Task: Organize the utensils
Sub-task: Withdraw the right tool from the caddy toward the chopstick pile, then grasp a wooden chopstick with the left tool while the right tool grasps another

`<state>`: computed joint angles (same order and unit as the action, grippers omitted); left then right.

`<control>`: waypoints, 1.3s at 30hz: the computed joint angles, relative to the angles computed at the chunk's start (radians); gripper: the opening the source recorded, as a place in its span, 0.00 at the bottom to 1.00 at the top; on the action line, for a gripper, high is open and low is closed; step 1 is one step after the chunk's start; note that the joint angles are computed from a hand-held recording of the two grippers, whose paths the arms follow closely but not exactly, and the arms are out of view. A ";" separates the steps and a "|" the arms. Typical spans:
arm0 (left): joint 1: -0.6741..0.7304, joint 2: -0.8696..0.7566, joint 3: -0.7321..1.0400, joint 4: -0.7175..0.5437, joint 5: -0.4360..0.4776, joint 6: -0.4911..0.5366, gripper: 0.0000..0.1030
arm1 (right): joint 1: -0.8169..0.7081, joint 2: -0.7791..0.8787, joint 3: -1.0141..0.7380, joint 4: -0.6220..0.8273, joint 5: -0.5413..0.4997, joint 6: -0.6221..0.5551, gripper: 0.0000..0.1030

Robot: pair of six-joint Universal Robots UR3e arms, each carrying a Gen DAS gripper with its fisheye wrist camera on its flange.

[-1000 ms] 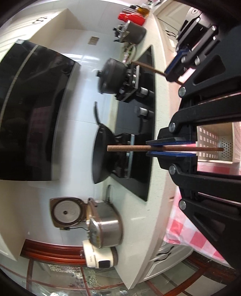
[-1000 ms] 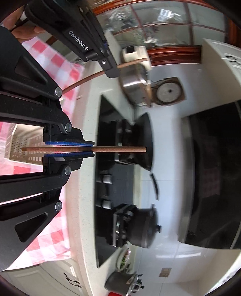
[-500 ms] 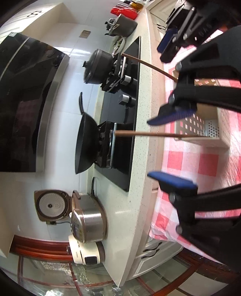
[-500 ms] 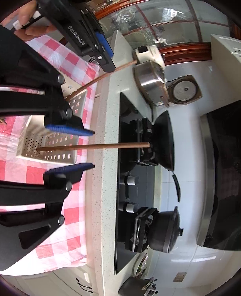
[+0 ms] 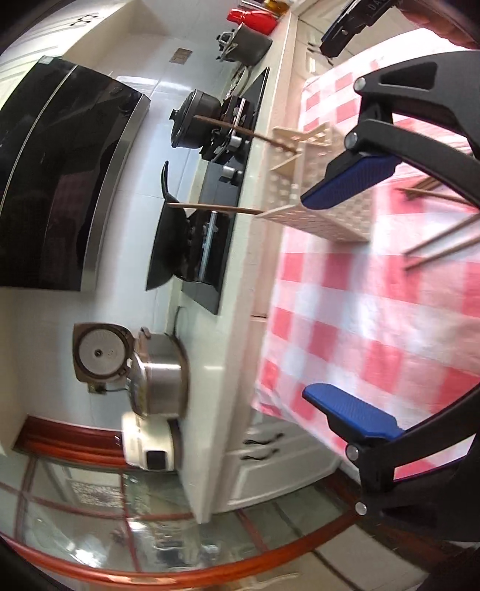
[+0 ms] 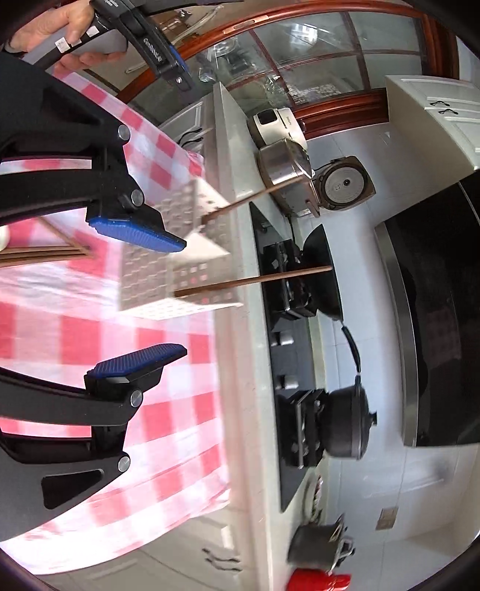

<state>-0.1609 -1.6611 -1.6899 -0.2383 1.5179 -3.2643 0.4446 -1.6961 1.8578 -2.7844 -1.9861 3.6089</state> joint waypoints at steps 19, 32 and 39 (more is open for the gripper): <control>0.044 0.351 -0.496 0.073 -0.100 0.084 0.89 | 0.329 -0.107 0.277 -0.025 -0.252 0.202 0.49; -0.226 -0.128 -0.103 -0.087 -0.018 0.206 0.53 | 0.311 -0.082 0.337 -0.085 -0.194 0.198 0.49; -0.292 -0.309 0.118 -0.216 0.036 0.239 0.34 | 0.285 -0.103 0.372 -0.099 -0.164 0.202 0.49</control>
